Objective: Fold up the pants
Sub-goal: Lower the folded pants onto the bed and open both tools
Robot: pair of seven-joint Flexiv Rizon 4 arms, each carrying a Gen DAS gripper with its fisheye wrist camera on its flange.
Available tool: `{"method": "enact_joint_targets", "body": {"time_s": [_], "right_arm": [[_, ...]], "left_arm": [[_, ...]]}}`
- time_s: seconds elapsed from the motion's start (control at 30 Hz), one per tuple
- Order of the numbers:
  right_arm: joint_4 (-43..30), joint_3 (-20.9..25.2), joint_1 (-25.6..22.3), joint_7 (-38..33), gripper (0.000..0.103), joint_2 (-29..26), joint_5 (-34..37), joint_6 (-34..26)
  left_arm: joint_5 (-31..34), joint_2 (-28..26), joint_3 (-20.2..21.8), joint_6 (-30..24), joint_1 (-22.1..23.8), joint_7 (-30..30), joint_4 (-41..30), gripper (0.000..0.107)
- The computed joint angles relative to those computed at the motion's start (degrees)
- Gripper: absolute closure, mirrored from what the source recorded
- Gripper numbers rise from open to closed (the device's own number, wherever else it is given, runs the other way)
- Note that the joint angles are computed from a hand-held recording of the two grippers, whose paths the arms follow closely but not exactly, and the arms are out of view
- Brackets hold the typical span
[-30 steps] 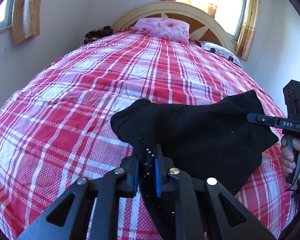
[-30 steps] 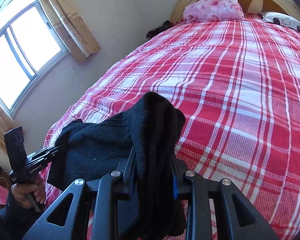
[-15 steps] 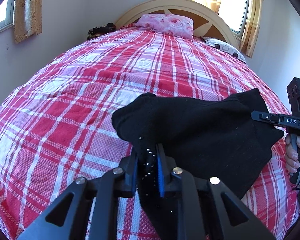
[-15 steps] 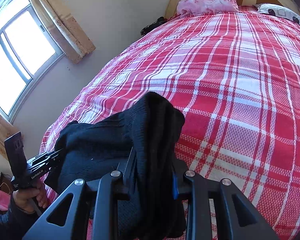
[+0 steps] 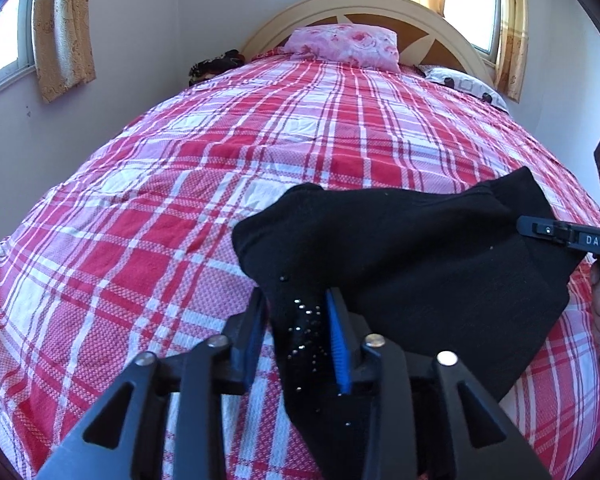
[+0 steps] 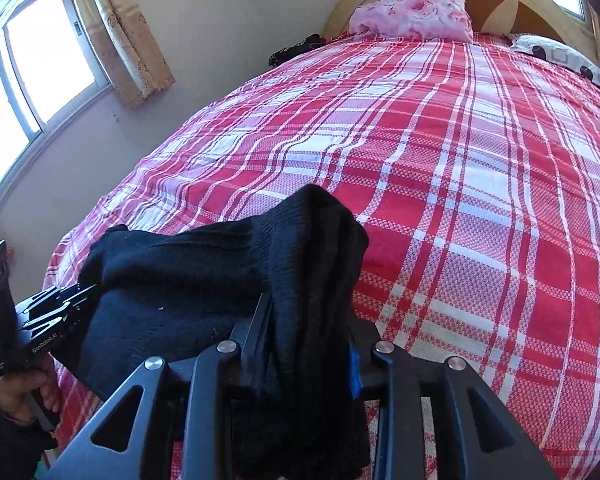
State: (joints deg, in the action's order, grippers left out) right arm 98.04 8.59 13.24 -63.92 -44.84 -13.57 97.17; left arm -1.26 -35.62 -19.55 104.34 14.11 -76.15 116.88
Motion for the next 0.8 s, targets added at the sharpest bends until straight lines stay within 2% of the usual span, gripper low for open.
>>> {"method": "enact_joint_targets", "body": {"time_s": [0.03, 0.1, 0.17, 0.33, 0.37, 0.43, 0.53, 0.6, 0.8], "right_arm": [[0.18, -0.78, 0.65, 0.25, 0.069, 0.14, 0.19, 0.01], [0.44, -2.93, 2.37, 0.88, 0.063, 0.44, 0.45, -0.52], [0.61, -4.94, 3.93, 1.66, 0.055, 0.61, 0.86, -0.48], [2.96, -12.01, 9.50, 4.46, 0.046, 1.98, 2.65, 1.01], [3.45, -13.11, 10.40, 4.90, 0.046, 2.26, 2.90, 1.22], [4.43, -16.58, 13.26, 6.31, 0.042, 2.89, 3.70, 1.02], [6.67, -23.07, 18.62, 9.02, 0.040, 3.95, 5.56, 1.85], [9.08, -26.71, 21.84, 10.10, 0.035, 5.17, 7.11, 3.69], [16.96, -34.73, 31.13, 10.64, 0.031, 9.28, 14.71, 8.30]], "left_arm": [[-0.18, 0.07, 0.54, 0.13, -0.45, -0.14, -0.02, 0.067], [-1.12, 0.35, 2.80, 0.30, -2.49, -0.73, -0.19, 0.055], [-1.94, 0.52, 4.35, 0.41, -3.76, -1.42, -0.25, 0.038], [-1.76, 1.05, 4.84, 0.23, -3.91, -1.53, 0.30, 0.030], [-1.98, 1.23, 5.87, 0.30, -4.80, -1.54, 0.38, 0.024], [-2.40, 1.75, 7.25, 0.33, -5.83, -1.64, 0.79, 0.021], [-0.24, 3.26, 3.19, 2.17, -1.32, -1.92, 3.75, 0.021], [1.59, 4.33, 1.14, 2.77, 1.21, -2.22, 5.48, 0.021], [7.73, 7.90, -6.79, 4.99, 10.58, -5.38, 11.12, 0.020]]}}
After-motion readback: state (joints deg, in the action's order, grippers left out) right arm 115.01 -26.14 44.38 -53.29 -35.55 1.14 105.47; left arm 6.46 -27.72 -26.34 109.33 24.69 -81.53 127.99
